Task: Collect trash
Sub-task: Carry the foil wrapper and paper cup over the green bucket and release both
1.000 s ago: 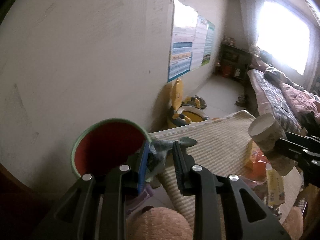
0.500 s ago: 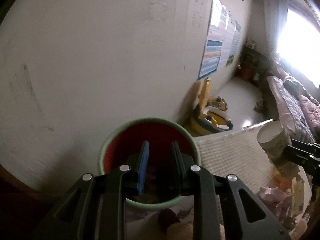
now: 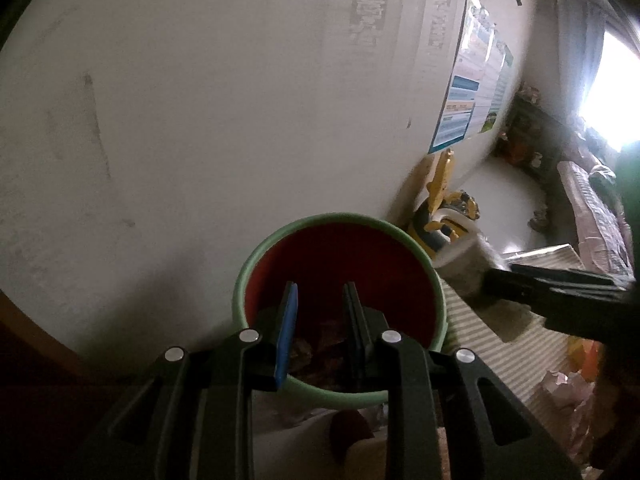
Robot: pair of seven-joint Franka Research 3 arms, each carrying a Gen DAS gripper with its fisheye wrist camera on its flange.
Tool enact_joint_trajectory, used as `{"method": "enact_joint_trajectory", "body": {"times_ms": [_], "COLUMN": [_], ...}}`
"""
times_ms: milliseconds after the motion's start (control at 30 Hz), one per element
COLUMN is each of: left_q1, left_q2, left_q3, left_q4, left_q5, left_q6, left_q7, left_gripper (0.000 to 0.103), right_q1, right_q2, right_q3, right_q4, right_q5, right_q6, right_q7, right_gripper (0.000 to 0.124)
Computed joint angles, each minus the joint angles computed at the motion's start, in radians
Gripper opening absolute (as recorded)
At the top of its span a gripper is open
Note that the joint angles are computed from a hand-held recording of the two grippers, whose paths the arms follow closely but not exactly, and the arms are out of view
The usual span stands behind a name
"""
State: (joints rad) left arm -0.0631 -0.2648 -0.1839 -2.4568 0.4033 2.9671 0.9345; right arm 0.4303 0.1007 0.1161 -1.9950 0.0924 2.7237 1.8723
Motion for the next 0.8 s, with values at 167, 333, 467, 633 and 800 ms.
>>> {"method": "enact_joint_trajectory", "body": {"times_ms": [167,333,467,633,800], "left_q1": [0.035,0.032,0.021,-0.007,-0.074], "left_q2": [-0.010,-0.015,-0.016,-0.015,-0.008], "left_q3": [-0.023,-0.019,-0.017,-0.023,-0.023], "left_q4": [0.001,0.003,0.008,0.016,0.022], "left_q5": [0.044,0.056,0.053,0.044,-0.008], "left_q6": [-0.008,-0.025,-0.030,-0.029,-0.034], "left_q7": [-0.059,-0.070,-0.074,-0.067,-0.025], "left_gripper": [0.037,0.037,0.037,0.037,0.037], "right_q1": [0.013,0.011,0.026,-0.010,-0.095], "right_q2": [0.073,0.065,-0.016,-0.158,-0.349], "right_q3": [-0.008,-0.013,-0.029,-0.004,0.063], "right_q4": [0.086,0.082,-0.002,-0.153,-0.345], "right_q5": [-0.019,-0.007,-0.104,-0.172,-0.264], "right_q6": [-0.024,0.002,0.022,0.057,0.060], "right_q7": [0.004,-0.008,0.066,0.168,0.282], "right_gripper": [0.052,0.061,0.061,0.061,0.066]}}
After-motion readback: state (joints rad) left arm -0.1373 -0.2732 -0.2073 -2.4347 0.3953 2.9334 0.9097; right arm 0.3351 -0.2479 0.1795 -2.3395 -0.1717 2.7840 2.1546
